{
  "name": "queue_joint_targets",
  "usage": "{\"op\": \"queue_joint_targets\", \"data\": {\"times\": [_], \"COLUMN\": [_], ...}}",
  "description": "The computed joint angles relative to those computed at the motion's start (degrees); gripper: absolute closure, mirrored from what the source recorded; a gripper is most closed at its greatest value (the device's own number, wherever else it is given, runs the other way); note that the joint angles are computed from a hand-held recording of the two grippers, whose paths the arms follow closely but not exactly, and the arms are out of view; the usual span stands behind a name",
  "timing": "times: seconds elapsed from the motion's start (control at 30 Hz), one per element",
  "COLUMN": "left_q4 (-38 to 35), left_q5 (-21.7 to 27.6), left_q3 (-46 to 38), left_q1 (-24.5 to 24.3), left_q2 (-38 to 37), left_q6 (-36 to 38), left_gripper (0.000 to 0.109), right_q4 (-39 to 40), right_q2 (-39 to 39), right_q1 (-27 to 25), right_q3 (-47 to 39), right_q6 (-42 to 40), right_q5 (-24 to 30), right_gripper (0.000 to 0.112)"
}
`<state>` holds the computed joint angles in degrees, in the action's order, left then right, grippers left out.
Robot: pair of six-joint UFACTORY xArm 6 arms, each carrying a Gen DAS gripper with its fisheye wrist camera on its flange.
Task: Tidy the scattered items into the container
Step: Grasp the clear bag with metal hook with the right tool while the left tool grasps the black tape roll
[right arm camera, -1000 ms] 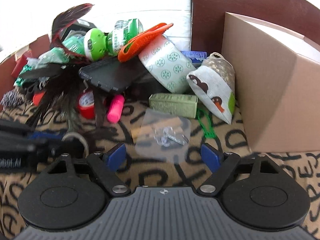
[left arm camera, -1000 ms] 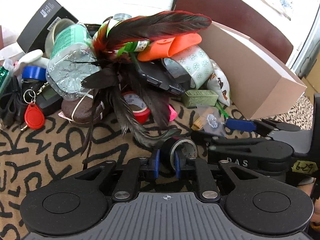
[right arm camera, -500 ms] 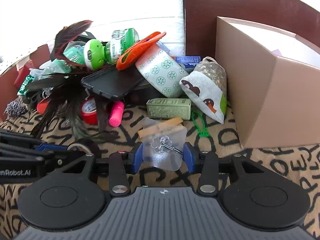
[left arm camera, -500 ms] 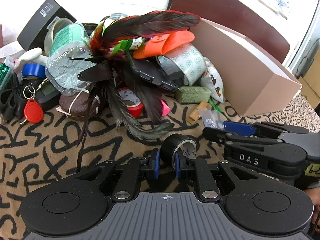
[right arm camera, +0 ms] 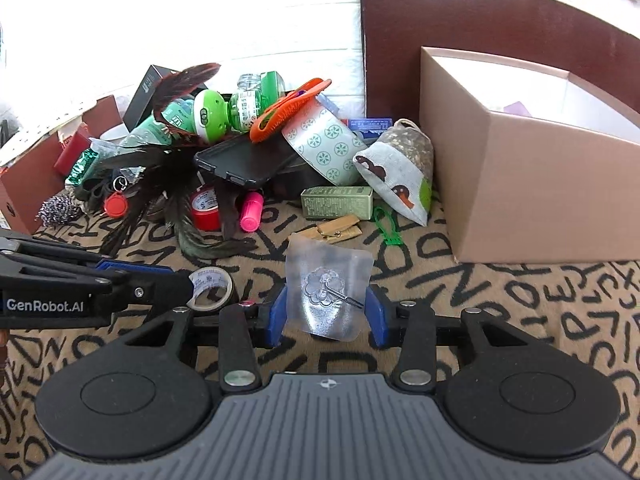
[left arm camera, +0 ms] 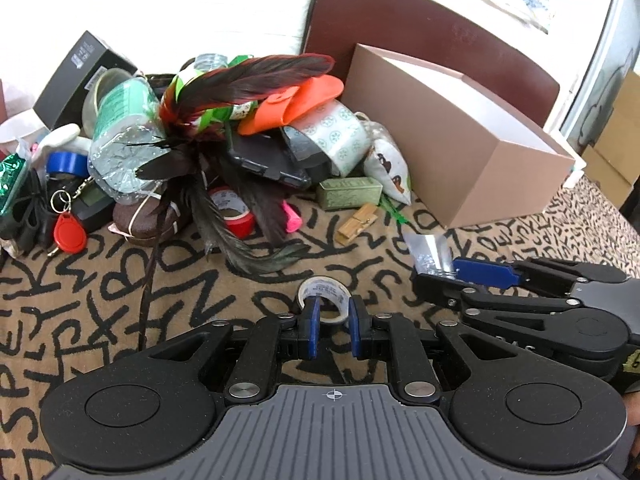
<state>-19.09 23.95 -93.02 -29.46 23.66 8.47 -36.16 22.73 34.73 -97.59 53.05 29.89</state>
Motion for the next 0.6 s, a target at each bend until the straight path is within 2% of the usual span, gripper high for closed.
{"op": "queue_joint_targets", "data": {"times": [0.03, 0.07, 0.1, 0.17, 0.23, 0.33, 0.4, 0.47, 0.5, 0.53, 0.6], "left_q4": [2.1, 3.2, 3.0, 0.6, -0.8, 5.8, 11.3, 13.6, 14.7, 17.1, 17.6], "left_q5": [0.2, 0.2, 0.5, 1.4, 1.3, 0.2, 1.1, 3.6, 4.7, 3.3, 3.1], "left_q3": [-0.2, -0.6, -1.2, -2.4, -2.9, -4.4, -6.9, -10.0, -11.2, -10.3, -9.5], "left_q1": [0.0, 0.1, 0.2, 0.4, 0.3, -0.4, -0.6, -0.5, -0.4, -0.5, -0.4], "left_q2": [0.2, 0.6, 1.1, 2.0, 2.5, 4.2, 6.2, 8.5, 9.4, 9.2, 8.6], "left_q6": [-1.1, -1.6, -1.6, -0.6, 0.7, -2.2, -6.0, -7.7, -8.4, -9.4, -8.9], "left_gripper": [0.095, 0.075, 0.073, 0.056, 0.053, 0.041, 0.041, 0.044, 0.047, 0.065, 0.069], "right_q4": [-0.6, -1.1, -1.6, -2.2, -2.6, -2.2, -1.9, -1.7, -1.6, -1.5, -1.4], "right_q2": [-0.6, -1.3, -1.9, -2.9, -3.6, -3.9, -4.0, -4.1, -4.1, -4.1, -4.1], "right_q1": [0.1, 0.1, 0.2, 0.1, 0.1, -0.1, -0.2, -0.2, -0.2, -0.2, -0.2], "right_q3": [0.7, 1.5, 2.3, 3.6, 4.6, 5.4, 5.8, 6.0, 6.0, 6.0, 6.0], "right_q6": [0.6, 1.2, 1.7, 2.3, 2.8, 3.1, 3.1, 2.9, 2.9, 2.7, 2.6], "right_q5": [-0.1, -0.2, -0.4, -0.5, -0.6, -0.8, -1.1, -1.3, -1.3, -1.3, -1.3], "right_gripper": [0.065, 0.065, 0.065, 0.065, 0.065, 0.065, 0.065, 0.065, 0.065, 0.065, 0.065]}}
